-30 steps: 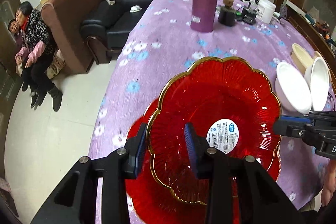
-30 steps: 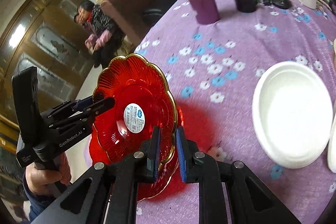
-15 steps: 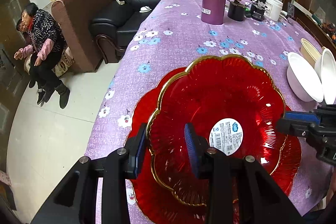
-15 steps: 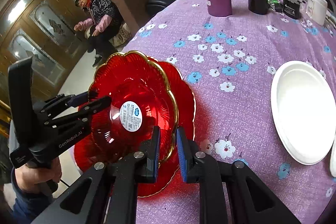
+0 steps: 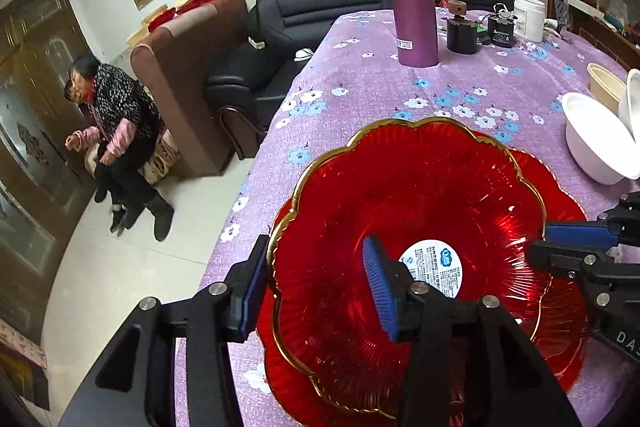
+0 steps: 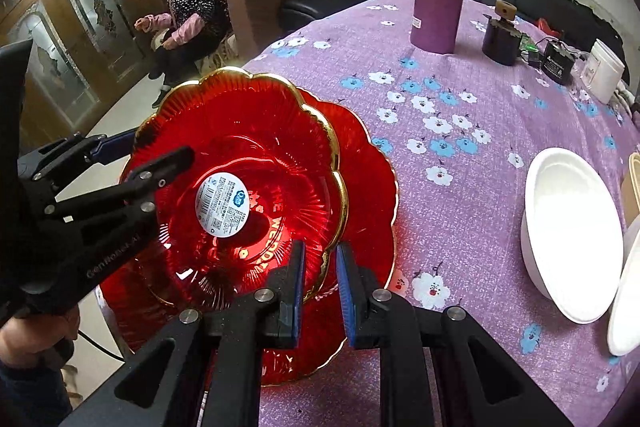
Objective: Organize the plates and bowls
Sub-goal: 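Lower the red plate stack onto the table and open the left tool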
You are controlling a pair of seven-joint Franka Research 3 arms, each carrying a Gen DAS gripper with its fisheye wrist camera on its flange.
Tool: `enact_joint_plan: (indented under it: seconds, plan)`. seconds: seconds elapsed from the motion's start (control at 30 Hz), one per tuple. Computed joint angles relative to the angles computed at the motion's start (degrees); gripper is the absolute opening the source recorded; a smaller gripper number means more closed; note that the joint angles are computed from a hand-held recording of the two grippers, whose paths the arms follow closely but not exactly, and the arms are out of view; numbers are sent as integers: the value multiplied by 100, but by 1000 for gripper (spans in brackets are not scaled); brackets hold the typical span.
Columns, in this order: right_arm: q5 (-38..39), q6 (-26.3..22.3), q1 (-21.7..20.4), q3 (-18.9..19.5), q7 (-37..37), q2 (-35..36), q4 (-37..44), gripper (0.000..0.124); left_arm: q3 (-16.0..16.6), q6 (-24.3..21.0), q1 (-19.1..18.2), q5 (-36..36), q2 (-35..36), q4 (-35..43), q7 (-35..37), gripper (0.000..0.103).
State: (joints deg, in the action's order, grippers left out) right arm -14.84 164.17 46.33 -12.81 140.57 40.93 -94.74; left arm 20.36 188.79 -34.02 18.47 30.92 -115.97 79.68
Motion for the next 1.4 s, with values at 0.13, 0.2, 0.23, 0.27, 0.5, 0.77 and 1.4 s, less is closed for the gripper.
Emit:
enact_joint_plan:
  seconds: [0.13, 0.2, 0.23, 0.27, 0.5, 0.77, 1.4]
  plan:
    - [13, -11, 17, -12, 10, 54, 58, 19, 630, 212, -625, -259, 171, -43, 5, 51]
    - [-34, -66, 98, -96, 74, 76, 98, 21, 790, 297, -798, -453, 241, -59, 101, 56]
    - [-78, -101, 153, -152, 131, 76, 109, 21, 832, 334, -849, -537, 251, -82, 167, 58]
    - [-90, -72, 128, -130, 132, 74, 104, 21, 848, 374, -872, -616, 265, -94, 233, 59]
    - [-166, -93, 121, -116, 232, 66, 106, 22, 865, 479, -970, -1172, 291, -161, 691, 60]
    - [-208, -30, 126, -118, 300, 42, 50, 22, 1028, 646, -1262, -1875, 347, -267, 1262, 67]
    - [-246, 1169, 1159, -1287, 817, -484, -1136, 22, -311, 1092, -164, -2651, -244, -586, 2142, 82]
